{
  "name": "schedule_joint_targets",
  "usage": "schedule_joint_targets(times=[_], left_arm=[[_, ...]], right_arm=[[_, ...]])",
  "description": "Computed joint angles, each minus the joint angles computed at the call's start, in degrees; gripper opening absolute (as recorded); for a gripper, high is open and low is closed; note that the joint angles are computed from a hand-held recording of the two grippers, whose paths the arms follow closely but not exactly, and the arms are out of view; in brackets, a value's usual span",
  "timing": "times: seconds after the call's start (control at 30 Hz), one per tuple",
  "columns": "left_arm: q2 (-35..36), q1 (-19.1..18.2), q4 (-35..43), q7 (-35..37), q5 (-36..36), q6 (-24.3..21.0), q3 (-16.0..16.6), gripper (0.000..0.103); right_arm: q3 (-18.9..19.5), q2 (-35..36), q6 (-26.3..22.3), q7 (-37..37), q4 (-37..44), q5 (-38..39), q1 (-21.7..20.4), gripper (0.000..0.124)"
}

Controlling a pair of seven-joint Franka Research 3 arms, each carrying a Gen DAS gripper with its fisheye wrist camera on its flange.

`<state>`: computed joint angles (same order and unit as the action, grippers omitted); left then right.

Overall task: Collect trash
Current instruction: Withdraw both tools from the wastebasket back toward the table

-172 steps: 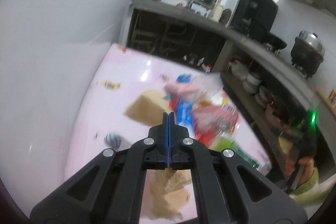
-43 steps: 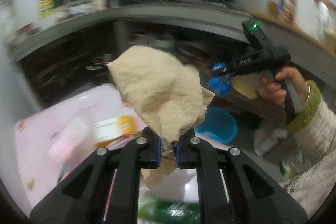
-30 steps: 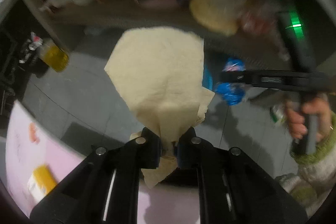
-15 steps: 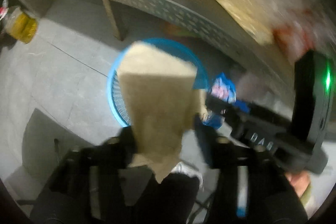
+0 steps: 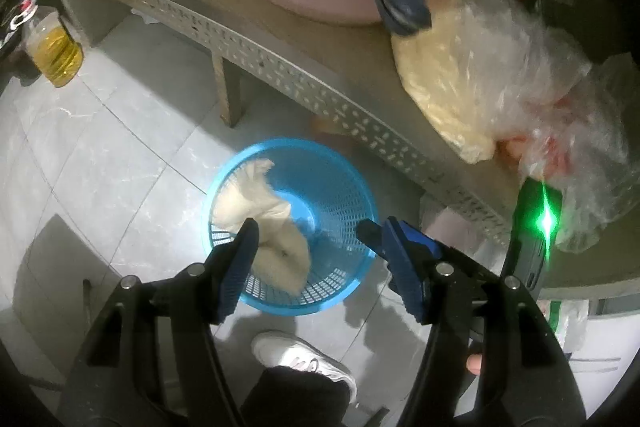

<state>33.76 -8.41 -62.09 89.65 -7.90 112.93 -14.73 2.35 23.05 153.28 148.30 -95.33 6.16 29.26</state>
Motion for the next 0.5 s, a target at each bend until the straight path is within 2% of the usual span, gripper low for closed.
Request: schedule_joint_targets(times=[0.1, 0.3, 0.4, 0.5], left_arm=[[-0.8, 0.4, -0.4, 0.2, -0.4, 1.6, -0.1, 0.061], [-9.4, 3.0, -7.8, 2.7, -3.5, 5.6, -0.5, 0.065], [-16.2, 4.3, -14.1, 5.4, -5.7, 9.1, -0.2, 0.067], [-25.1, 4.6, -22.9, 8.8, -6.6, 14.9, 1.0, 0.074]], right_arm=[[-1.1, -1.7, 0.2, 1.8, -1.6, -2.2, 1.1, 0.064], [-1.5, -5.3, -0.3, 4.8, -4.1, -6.9, 2.2, 0.064], [-1.3, -7.3, -1.4, 6.0, -4.6, -10.9, 2.9, 0.064], [-0.7, -8.7, -4.6, 6.2, -2.8, -15.4, 3.7, 0.066]])
